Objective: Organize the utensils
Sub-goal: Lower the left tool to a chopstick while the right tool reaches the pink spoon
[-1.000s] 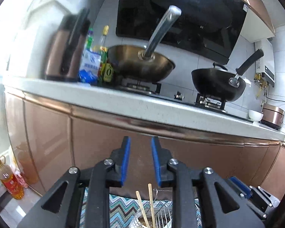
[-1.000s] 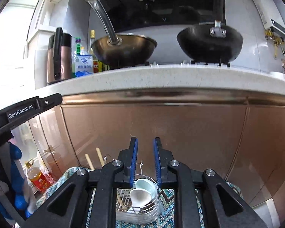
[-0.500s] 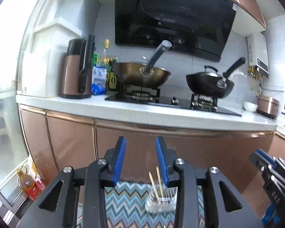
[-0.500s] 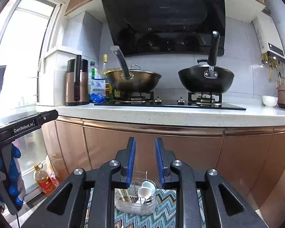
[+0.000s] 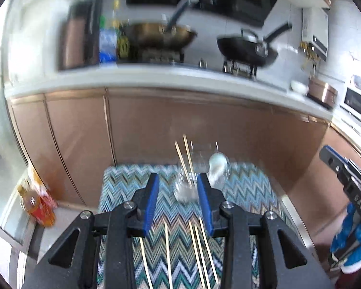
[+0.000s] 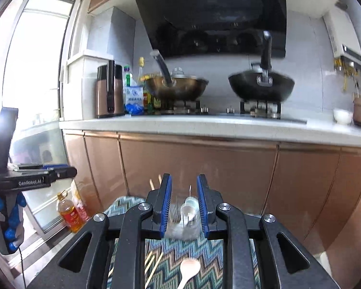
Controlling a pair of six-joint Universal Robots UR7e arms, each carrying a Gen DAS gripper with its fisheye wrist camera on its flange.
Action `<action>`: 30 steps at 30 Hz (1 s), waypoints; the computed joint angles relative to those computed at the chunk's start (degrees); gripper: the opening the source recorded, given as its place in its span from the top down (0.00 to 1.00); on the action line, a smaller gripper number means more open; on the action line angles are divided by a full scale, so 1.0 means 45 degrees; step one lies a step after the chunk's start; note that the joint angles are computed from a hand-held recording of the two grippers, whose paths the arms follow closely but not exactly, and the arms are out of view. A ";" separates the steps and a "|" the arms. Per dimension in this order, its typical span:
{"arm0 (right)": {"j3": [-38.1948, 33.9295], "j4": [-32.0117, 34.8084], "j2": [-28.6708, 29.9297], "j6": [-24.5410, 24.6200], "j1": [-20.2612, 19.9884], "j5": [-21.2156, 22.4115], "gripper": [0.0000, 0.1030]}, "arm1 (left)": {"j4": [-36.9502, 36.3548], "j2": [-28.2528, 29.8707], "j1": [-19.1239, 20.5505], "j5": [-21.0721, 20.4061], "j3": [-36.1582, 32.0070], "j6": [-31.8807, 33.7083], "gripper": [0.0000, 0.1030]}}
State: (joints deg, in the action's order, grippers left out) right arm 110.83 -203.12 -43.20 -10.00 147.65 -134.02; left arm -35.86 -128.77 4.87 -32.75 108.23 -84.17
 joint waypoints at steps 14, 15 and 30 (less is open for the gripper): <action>0.2350 0.1654 -0.0752 0.1895 -0.1812 0.1260 0.79 | -0.9180 -0.0355 0.6519 -0.3675 0.3136 0.7734 0.70; 0.2485 0.1871 -0.0750 0.2027 -0.2059 0.1587 0.78 | -0.9724 -0.0181 0.7020 -0.3920 0.3272 0.8179 0.70; 0.2628 0.3400 -0.0118 0.2466 -0.4711 0.4721 0.77 | -1.4029 0.3241 1.1425 -0.5435 0.3714 1.1345 0.70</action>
